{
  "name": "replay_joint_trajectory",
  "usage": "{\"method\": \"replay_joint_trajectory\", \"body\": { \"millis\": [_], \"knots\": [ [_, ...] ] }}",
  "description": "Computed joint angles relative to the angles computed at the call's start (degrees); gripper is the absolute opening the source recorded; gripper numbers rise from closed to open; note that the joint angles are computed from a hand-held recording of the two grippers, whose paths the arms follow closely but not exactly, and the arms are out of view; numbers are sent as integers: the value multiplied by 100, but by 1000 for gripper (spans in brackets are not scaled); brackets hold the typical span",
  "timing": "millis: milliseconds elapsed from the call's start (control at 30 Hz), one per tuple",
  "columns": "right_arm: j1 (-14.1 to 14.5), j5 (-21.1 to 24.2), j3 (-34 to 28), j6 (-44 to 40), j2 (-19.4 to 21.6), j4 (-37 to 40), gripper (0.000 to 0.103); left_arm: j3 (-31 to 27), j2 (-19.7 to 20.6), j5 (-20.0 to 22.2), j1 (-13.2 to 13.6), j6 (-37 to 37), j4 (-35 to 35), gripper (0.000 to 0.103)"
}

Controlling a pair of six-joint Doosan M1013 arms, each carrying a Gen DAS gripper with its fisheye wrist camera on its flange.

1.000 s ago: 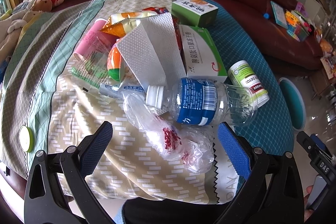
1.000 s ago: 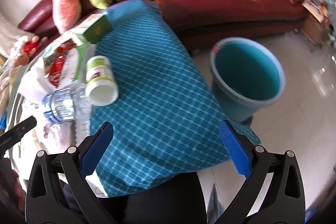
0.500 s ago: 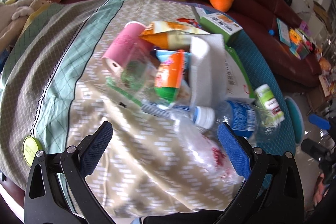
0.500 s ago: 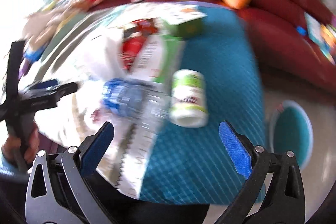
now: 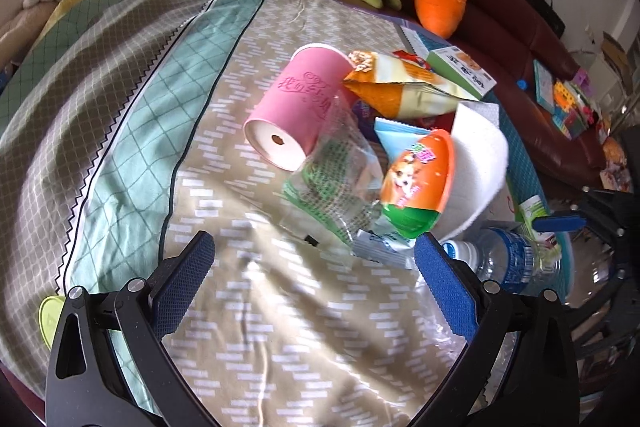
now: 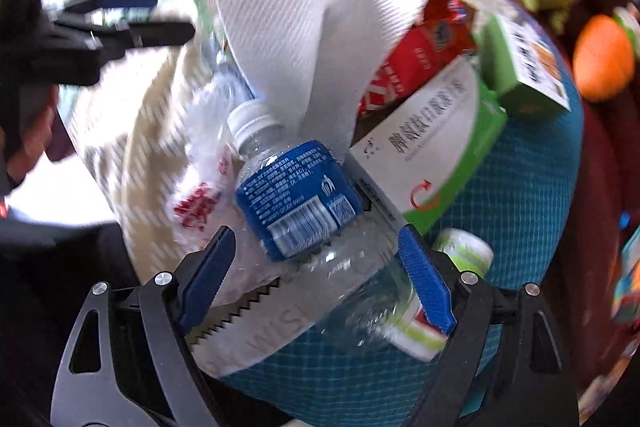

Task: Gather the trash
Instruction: 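Grasp the blue-labelled water bottle with the right gripper, then grasp the green-white medicine box with the left gripper while the right holds the bottle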

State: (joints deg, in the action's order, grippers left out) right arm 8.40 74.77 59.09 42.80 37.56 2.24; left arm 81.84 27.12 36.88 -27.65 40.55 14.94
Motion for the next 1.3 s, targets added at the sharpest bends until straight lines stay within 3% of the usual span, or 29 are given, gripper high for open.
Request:
{"method": "replay_joint_trajectory", "body": {
  "millis": [133, 500, 767, 1000, 1133, 1300],
  "knots": [
    [127, 149, -143, -158, 163, -359, 73, 52, -6, -90, 63, 71, -152, 100],
    [132, 387, -363, 395, 364, -44, 71, 159, -56, -100, 117, -43, -192, 100],
    [-334, 305, -258, 923, 33, 1376, 71, 80, -125, -1, -4, -47, 34, 100],
    [-1010, 209, -425, 1603, -13, 2401, 71, -279, -69, 94, -216, 388, 46, 100],
    [-1248, -322, -141, 2003, -214, 2571, 71, -793, 152, 372, -364, 870, -88, 100],
    [-1562, -870, 115, 2510, -353, 2783, 71, -1969, 811, 1247, -498, 1852, -777, 99]
  ]
}}
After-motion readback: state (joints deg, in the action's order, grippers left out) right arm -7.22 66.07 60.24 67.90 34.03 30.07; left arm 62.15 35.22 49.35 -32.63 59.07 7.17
